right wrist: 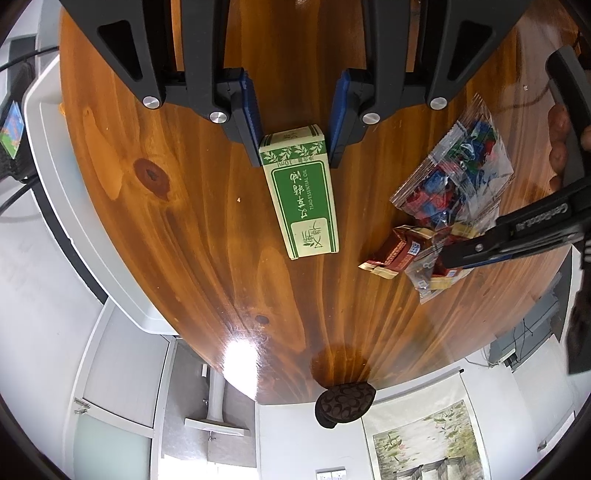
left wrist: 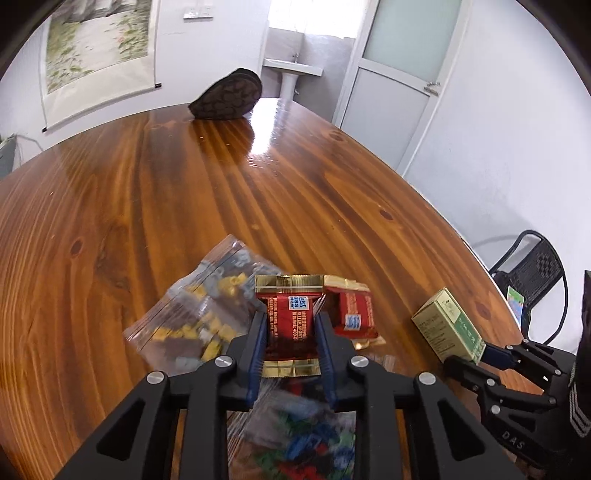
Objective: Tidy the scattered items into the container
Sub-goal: 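Lift the red candy packet with the left tool while the right tool holds the green box, then carry the candy packet and green box in both tools over the gold tray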
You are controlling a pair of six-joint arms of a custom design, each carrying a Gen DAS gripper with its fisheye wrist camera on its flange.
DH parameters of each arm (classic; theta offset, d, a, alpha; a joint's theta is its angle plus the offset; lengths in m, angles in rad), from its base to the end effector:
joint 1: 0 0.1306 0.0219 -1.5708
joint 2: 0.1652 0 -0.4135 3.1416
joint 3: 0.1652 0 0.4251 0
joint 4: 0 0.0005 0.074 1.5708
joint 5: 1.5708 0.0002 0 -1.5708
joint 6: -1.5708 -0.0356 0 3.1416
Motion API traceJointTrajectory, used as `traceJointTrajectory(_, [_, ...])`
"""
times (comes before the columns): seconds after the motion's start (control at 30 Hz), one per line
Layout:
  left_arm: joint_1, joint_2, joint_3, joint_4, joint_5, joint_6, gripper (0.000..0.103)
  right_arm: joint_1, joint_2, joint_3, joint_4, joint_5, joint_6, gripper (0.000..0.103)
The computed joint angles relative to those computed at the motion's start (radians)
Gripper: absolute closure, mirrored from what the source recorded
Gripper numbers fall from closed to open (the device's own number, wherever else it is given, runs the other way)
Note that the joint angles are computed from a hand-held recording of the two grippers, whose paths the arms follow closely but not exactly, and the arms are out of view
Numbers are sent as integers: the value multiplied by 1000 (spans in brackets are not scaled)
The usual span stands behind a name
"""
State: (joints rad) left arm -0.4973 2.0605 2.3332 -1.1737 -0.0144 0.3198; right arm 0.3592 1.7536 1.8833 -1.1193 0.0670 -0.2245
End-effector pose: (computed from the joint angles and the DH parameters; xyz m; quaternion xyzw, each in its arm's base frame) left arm 0.6601 -0.3583 0.4870 0.0814 0.9409 -0.1243 0.3043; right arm 0.6043 0.2238 0.4826 -0.0549 0.9560 0.0517 0.2835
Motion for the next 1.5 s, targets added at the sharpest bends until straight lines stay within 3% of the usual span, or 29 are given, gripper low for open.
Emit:
traceJointTrajectory(0.53, [-11,-296,-404,192,-104,141,77,69,-41,3,47,-44,56,73])
traceJointTrajectory(0.83, [0,-494,-594,250,-240,233,78,155,-11,98,78,-114,127,73])
traceJointTrajectory(1.2, [13,-733,-785,192,-494,366,78,295,82,260,70,-241,225,73])
traceJointTrajectory(1.5, [21,-894,-897,48,-674,524,77,418,183,440,33,-358,301,73])
